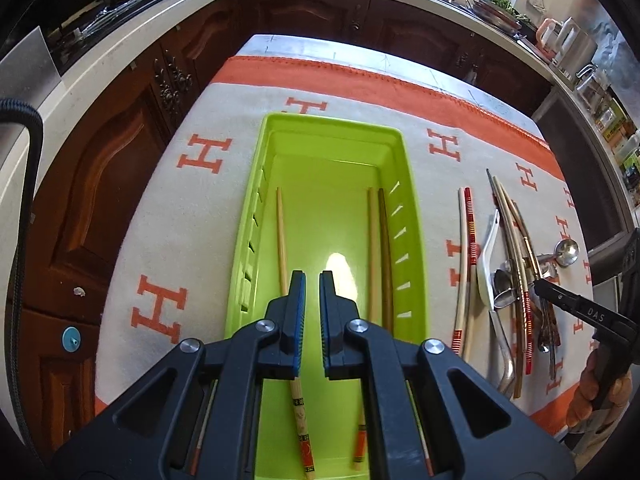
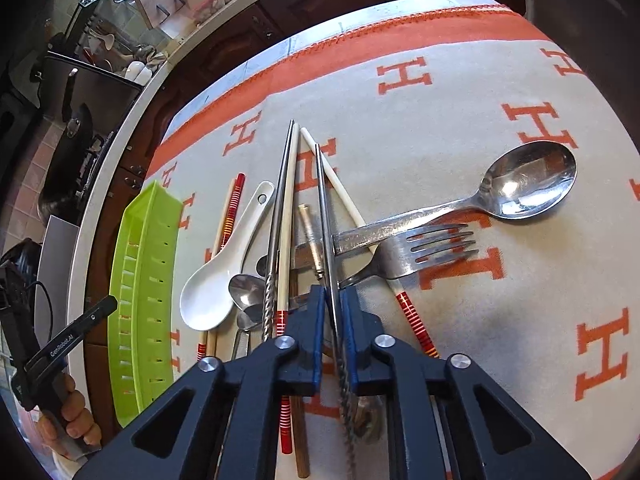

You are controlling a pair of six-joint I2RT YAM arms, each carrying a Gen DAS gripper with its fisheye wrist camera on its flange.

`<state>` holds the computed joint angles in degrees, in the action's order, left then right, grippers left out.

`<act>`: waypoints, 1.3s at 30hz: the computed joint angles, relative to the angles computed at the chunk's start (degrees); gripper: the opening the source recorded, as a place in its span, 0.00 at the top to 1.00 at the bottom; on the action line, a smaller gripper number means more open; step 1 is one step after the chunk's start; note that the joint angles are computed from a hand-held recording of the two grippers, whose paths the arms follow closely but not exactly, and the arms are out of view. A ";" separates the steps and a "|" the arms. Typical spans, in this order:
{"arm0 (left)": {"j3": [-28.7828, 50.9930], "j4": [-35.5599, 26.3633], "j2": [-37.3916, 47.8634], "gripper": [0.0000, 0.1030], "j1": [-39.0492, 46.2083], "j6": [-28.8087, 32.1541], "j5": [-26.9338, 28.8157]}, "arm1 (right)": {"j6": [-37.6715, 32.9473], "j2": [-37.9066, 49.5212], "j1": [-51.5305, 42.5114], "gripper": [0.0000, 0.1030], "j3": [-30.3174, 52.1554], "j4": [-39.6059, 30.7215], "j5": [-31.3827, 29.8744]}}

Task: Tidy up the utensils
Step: 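Lower both chopsticks into the green tray and open both tools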

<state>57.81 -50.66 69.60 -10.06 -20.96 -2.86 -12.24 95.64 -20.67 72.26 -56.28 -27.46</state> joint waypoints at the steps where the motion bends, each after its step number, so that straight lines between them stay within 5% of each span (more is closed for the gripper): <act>1: -0.25 0.24 0.19 0.96 0.69 0.32 0.64 | 0.07 -0.37 0.26 0.94 -0.26 0.35 0.42; 8: 0.74 -1.88 2.21 0.96 2.12 0.70 3.72 | -0.42 -4.48 -0.97 0.94 -1.37 -0.44 -0.43; 19: 0.36 -4.08 -1.34 0.95 2.76 0.79 5.59 | -0.01 -13.76 3.46 0.94 4.05 -10.76 -7.00; 28: 0.28 -6.92 -6.42 0.95 7.06 3.31 8.68 | 13.11 -18.00 24.77 0.94 7.86 -10.42 -4.69; 39: -0.01 -8.41 -13.40 0.95 7.44 4.83 0.58 | 27.96 -10.36 42.96 0.91 9.36 -1.87 3.23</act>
